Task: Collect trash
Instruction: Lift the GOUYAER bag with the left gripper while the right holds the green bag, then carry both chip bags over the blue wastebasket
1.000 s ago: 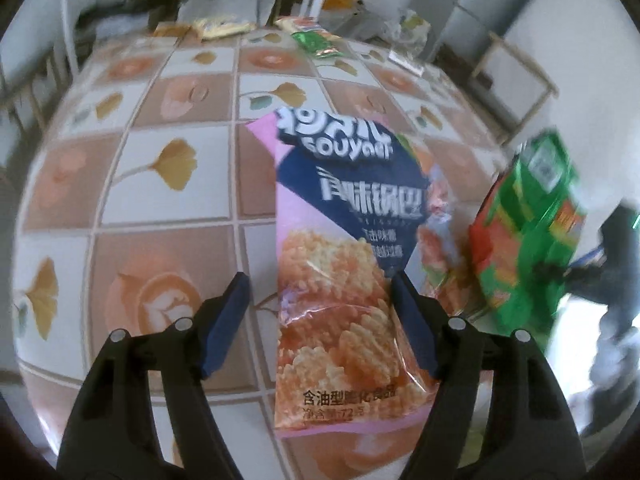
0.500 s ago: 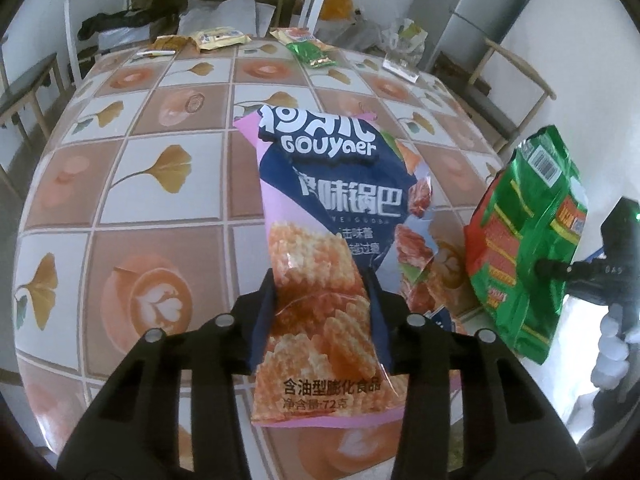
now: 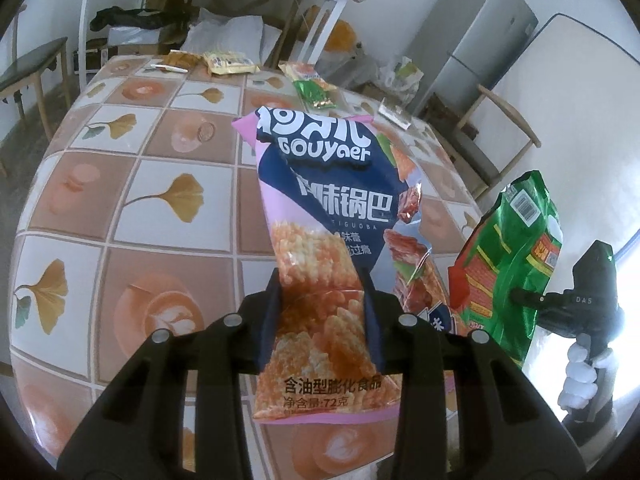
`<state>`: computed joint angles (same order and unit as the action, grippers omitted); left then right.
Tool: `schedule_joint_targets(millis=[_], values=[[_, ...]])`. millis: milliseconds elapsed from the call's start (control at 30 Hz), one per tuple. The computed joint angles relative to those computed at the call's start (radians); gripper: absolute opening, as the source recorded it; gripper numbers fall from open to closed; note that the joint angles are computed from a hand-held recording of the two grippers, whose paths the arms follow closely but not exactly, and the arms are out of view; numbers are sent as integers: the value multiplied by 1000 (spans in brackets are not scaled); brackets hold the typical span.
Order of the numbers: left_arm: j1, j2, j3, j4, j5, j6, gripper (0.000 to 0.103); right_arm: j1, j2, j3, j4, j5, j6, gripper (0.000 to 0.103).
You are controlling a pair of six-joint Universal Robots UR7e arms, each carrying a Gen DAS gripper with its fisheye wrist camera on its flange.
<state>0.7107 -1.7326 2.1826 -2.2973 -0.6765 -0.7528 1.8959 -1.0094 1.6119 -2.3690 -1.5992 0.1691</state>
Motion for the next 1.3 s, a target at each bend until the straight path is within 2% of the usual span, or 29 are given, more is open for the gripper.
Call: schedule_joint_targets(millis=[567, 700, 933, 1167, 1300], values=[[-7, -23, 5, -4, 11, -17, 34, -41, -43, 39, -40, 64, 4, 11], [-1, -32, 19, -78, -18, 17, 34, -45, -60, 55, -56, 67, 4, 11], [-6, -23, 20, -147, -21, 67, 34, -61, -109, 110, -104, 84, 14, 11], [-16, 0, -2, -204, -34, 136, 34, -79, -195, 182, -191, 78, 21, 11], [-18, 41, -43, -265, -62, 219, 34, -95, -295, 239, -282, 40, 35, 11]])
